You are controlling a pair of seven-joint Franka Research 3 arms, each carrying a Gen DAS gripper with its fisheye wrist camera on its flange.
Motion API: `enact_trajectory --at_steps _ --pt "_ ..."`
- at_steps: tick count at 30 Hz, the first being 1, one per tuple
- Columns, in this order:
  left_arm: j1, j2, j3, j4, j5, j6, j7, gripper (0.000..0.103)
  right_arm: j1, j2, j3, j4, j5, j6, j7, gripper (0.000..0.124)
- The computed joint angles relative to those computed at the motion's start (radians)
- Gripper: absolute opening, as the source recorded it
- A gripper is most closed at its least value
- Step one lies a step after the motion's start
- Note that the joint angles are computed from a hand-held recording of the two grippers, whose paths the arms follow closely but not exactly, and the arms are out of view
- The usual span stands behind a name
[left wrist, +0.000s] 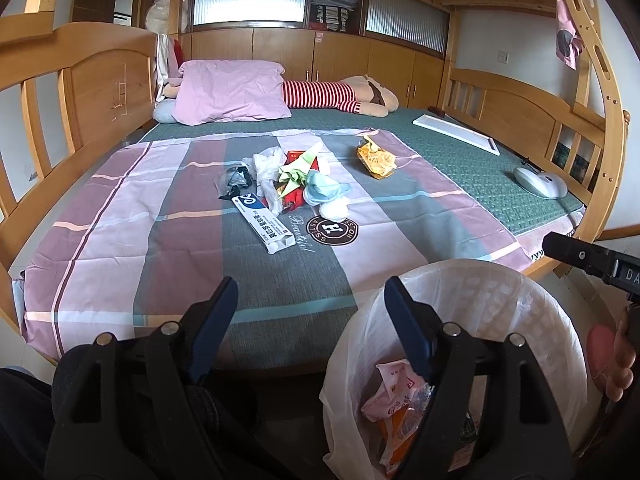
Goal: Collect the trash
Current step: 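Move both open tools back toward the remaining trash on the sheet, then grasp the white ointment box with the left tool while the right grasps the light blue bag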
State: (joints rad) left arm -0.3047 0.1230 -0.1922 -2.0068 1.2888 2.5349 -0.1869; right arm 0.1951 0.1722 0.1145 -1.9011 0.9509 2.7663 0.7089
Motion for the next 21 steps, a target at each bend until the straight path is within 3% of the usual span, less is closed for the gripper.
enact_trajectory --at_steps 5,10,14,17,21 --pt "0.032 -0.035 0.025 -0.011 0.058 -0.006 -0.059 0.077 -0.003 0.04 0.003 0.09 -0.017 -0.043 0.041 0.06" --pt "0.133 -0.025 0.067 -0.008 -0.024 0.107 -0.117 0.077 -0.004 0.092 0.021 0.202 -0.035 -0.08 0.084 0.06" --pt "0.19 0.087 0.088 0.089 -0.229 0.193 0.069 0.079 0.003 0.129 0.034 0.254 -0.064 -0.1 0.088 0.061" --pt "0.228 0.212 0.071 0.199 -0.454 0.244 0.273 0.08 0.019 0.187 0.024 0.321 -0.145 -0.134 0.155 0.061" --pt "0.237 0.399 0.031 0.412 -0.637 0.18 0.507 0.089 0.061 0.333 -0.018 0.52 -0.342 -0.237 0.336 0.061"
